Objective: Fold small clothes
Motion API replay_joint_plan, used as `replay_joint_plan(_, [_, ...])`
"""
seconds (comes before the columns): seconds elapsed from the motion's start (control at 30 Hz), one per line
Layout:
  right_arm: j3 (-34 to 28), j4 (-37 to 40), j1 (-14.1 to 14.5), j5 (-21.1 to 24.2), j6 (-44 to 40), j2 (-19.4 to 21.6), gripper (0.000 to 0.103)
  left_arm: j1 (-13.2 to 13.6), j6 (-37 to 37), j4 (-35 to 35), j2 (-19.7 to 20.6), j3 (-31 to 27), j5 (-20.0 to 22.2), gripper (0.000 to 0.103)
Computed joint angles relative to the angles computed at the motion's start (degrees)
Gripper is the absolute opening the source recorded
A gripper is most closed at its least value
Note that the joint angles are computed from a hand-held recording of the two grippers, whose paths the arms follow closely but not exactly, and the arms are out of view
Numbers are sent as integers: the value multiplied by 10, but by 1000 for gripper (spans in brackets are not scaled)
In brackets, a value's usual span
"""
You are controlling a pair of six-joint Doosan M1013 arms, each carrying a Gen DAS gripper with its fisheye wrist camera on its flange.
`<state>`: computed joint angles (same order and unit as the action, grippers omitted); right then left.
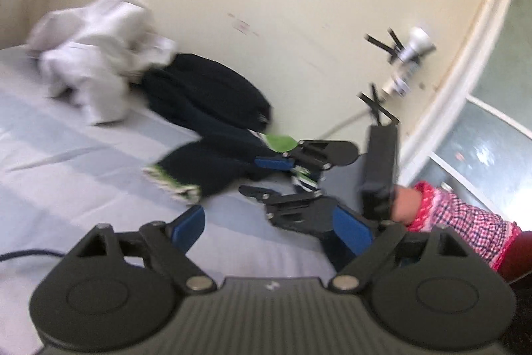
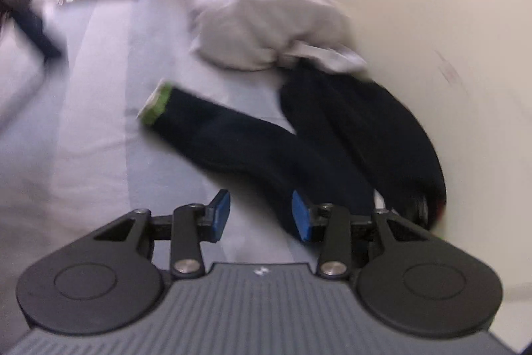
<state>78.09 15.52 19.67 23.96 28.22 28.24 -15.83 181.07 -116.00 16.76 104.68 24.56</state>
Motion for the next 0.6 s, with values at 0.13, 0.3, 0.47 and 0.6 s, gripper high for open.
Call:
replay_joint_plan(0.13, [-8,-98,20,-67,18,28,29,0,16,-33,-6,9,-17,87])
replay_joint_plan(0.3, [-79,65,1,12,83,40,8,1,-48,25,8,-9,-16,87])
replay_joint_plan(0.47, [-120,187,-66,8,236,19,8,-5,-95,85,29,-44,-2,87])
replay_joint_plan(0.6, [-105,108,-126,-30,438,-3,8,-16,-175,183,57,-105,5,87])
